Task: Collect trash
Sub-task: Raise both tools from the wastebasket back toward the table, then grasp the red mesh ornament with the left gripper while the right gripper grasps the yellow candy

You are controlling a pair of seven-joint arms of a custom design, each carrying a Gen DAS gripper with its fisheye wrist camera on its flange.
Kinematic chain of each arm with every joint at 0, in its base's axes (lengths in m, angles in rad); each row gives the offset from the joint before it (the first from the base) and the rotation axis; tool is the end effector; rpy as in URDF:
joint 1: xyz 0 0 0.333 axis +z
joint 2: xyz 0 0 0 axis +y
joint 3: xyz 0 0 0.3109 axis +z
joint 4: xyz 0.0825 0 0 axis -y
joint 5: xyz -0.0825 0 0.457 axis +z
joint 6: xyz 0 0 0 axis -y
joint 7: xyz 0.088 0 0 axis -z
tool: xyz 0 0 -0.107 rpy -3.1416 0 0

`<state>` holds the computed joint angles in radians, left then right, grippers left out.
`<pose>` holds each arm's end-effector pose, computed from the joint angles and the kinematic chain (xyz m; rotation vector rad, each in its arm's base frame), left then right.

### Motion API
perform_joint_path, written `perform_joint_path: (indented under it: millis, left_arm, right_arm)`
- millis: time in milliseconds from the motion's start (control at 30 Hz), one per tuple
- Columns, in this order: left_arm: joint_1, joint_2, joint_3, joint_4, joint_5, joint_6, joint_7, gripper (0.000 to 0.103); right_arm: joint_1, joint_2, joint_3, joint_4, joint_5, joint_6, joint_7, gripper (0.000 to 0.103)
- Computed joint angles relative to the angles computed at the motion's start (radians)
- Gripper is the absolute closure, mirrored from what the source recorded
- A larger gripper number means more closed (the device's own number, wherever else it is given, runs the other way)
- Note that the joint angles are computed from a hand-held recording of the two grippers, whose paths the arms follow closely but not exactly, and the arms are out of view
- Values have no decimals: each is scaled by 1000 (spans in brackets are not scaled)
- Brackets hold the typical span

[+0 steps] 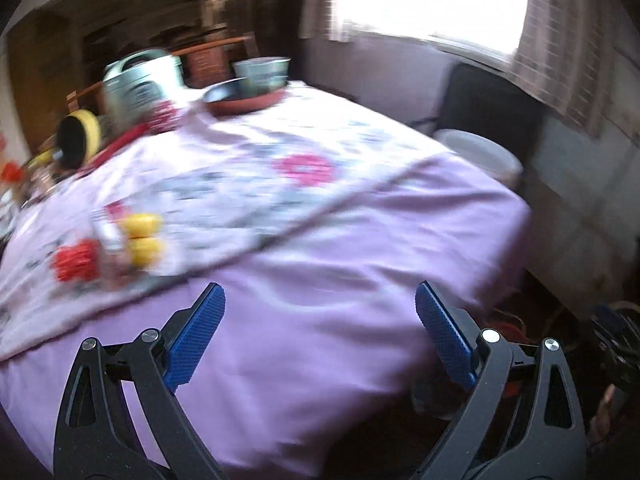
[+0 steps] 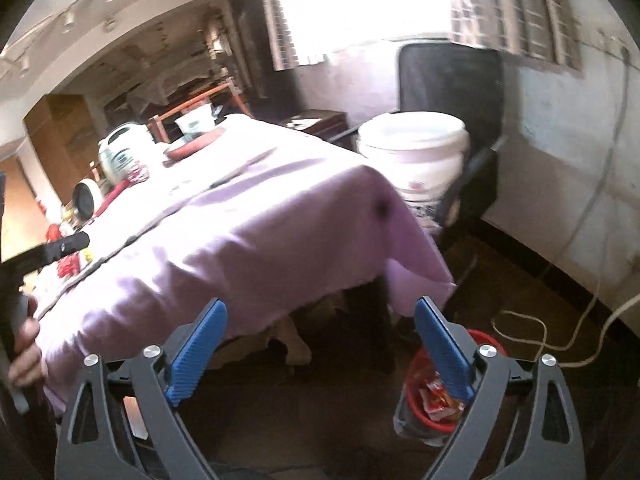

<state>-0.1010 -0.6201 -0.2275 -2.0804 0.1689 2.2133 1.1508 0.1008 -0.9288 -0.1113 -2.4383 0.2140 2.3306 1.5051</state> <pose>0.4409 -0.1806 0.7403 -1.7783 1.7217 -0.7137 0.3915 -0.0145 0.6852 -1.6280 1.6606 -0.4725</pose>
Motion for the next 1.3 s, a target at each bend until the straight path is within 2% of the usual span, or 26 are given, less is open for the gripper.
perform_joint_path:
  millis: [167, 267, 400, 633, 733, 833, 1000, 1100, 1167, 1300]
  left_arm:
    - [107, -10, 76, 37, 35, -90, -29, 10]
    - [153, 18, 143, 77, 3, -138, -10, 10]
    - [210, 71, 194, 117, -28, -186, 14, 10]
    - [254, 113, 216, 102, -58, -216, 82, 10]
    - [273, 123, 219, 100, -64, -239, 81, 10]
    - [286, 128, 253, 107, -132, -266, 61, 10]
    - [312, 87, 284, 74, -209, -243, 29, 10]
    - [320, 70, 283, 63, -221, -230, 20, 10]
    - [325, 66, 272, 64, -205, -225, 18, 10]
    - [331, 58, 253, 62, -165, -212, 13, 10]
  right_arm:
    - [65, 55, 30, 52, 16, 17, -31, 8]
    - [114, 107, 36, 97, 41, 18, -50, 8]
    - [175, 177, 44, 162, 86, 12, -83, 8]
    - [262, 314, 80, 301, 140, -2, -158, 8]
    - [309, 403, 91, 396, 192, -12, -207, 8]
    - [351, 517, 108, 504, 256, -26, -262, 8]
    - [353, 685, 167, 651, 282, -47, -264, 8]
    - [347, 761, 202, 718, 256, -44, -248, 23]
    - [344, 816, 218, 774, 241, -58, -229, 37]
    - [336, 911, 236, 875, 255, -100, -203, 40]
